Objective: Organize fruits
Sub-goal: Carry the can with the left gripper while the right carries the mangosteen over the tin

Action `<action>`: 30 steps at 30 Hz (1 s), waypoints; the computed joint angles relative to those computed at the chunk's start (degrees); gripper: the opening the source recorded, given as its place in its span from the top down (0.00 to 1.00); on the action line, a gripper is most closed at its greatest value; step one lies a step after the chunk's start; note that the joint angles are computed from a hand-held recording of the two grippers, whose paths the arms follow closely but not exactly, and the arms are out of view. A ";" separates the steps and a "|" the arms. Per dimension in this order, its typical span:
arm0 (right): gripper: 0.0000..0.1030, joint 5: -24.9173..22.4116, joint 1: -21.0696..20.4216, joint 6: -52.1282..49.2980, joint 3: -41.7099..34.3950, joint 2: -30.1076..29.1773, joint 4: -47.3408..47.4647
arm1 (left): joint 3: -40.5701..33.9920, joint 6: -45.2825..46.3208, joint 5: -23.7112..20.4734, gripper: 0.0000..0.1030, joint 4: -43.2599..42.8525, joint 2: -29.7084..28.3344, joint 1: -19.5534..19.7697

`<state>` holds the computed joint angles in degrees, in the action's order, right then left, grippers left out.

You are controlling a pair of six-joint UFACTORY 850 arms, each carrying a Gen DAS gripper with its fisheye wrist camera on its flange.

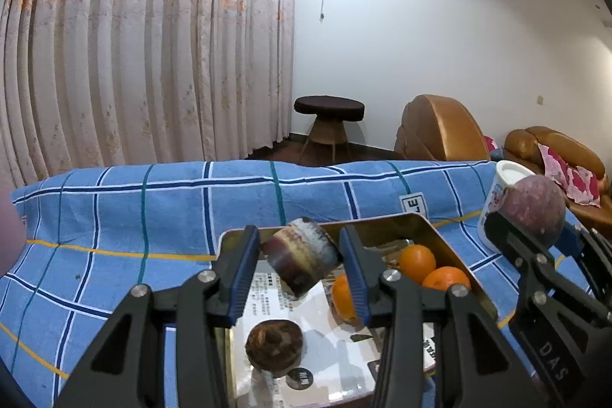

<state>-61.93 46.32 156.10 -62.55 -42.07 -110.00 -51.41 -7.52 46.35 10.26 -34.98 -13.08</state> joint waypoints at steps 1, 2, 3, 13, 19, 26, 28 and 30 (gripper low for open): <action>0.50 0.25 -0.08 0.04 -0.05 -0.09 -0.06 | -0.27 -0.71 -0.25 0.56 0.75 -0.09 0.32; 0.50 0.71 -0.22 0.15 -0.20 -0.16 -0.20 | -0.42 -1.01 -0.42 0.56 0.96 -0.09 0.49; 0.50 1.77 -0.66 0.84 -0.17 0.05 -0.77 | -0.62 -1.32 -0.63 0.56 1.02 -0.14 0.70; 0.50 8.20 -3.30 -1.13 -5.74 -2.72 -1.67 | -1.54 -2.02 -1.52 0.56 1.31 -0.84 1.80; 0.50 9.53 -3.41 -0.15 -5.78 -3.04 -3.63 | -2.29 -0.96 -2.20 0.56 -0.07 -1.50 1.64; 0.50 12.61 -3.78 -2.72 -7.11 -3.84 -5.01 | -3.12 0.67 -3.41 0.56 -2.36 -2.29 1.12; 0.49 15.29 -4.25 -2.56 -7.24 -3.85 -6.43 | -3.59 1.37 -4.45 0.56 -3.33 -2.62 0.94; 0.49 17.69 -4.65 -1.78 -7.09 -3.67 -8.12 | -3.93 2.33 -5.28 0.56 -4.70 -2.90 0.88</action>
